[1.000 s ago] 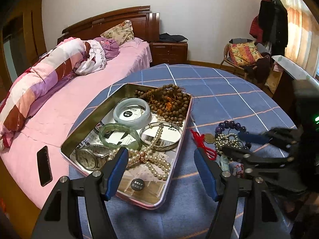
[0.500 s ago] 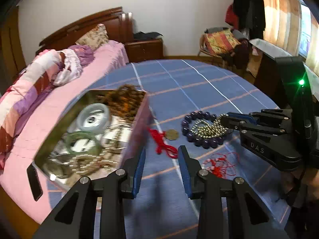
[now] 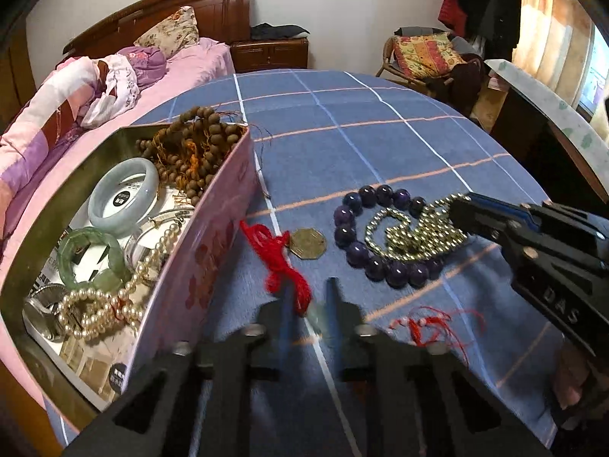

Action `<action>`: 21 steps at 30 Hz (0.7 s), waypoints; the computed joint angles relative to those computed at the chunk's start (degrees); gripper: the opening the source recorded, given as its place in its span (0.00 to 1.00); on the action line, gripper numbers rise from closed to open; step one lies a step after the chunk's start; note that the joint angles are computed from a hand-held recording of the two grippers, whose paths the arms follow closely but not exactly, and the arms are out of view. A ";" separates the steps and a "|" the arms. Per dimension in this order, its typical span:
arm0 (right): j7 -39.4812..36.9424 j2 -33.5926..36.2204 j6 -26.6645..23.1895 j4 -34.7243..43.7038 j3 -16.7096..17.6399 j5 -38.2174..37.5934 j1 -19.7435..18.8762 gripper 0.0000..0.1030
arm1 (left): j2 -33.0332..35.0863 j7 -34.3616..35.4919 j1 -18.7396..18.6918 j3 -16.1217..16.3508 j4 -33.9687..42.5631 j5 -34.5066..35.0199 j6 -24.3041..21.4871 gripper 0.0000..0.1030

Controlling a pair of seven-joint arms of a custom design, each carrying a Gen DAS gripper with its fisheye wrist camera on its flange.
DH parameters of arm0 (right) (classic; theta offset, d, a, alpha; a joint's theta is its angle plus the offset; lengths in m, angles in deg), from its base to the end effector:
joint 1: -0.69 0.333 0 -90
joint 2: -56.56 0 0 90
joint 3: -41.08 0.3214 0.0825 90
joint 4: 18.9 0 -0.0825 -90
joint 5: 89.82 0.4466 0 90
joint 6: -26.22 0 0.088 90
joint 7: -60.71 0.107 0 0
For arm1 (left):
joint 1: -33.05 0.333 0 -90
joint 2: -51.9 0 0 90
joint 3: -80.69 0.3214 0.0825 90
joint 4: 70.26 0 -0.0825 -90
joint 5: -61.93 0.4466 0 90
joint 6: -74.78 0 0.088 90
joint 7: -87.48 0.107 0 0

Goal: Organize jewelry
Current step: 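Grasp the red cord with the left tool while the right tool lifts the silver beads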

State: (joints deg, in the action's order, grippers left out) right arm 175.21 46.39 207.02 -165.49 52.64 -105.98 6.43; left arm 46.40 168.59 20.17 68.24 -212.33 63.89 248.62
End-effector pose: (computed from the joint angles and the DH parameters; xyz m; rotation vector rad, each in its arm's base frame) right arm 0.4962 0.1806 0.3771 -1.8708 1.5783 -0.5624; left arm 0.4988 -0.2390 0.3600 -1.5756 2.1951 -0.7790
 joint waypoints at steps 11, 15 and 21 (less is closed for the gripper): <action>2.43 -1.00 3.75 -1.26 5.84 -1.12 -6.48 0.12 | -8.77 8.44 -7.75 6.01 -7.15 -9.68 6.43 0.00; 2.06 -1.45 5.26 -1.56 10.93 0.16 -11.20 0.12 | -11.22 9.98 -10.83 9.16 -8.42 -10.81 7.67 0.00; -0.93 -2.03 8.33 -2.84 9.95 3.92 -9.73 0.11 | -11.77 10.83 -12.48 10.55 -8.71 -11.13 8.66 0.00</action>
State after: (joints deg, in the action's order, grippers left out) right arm 174.28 44.35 215.35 -168.33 62.59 -102.06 -3.30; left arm 34.62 179.42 7.68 78.79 -221.04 52.76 257.28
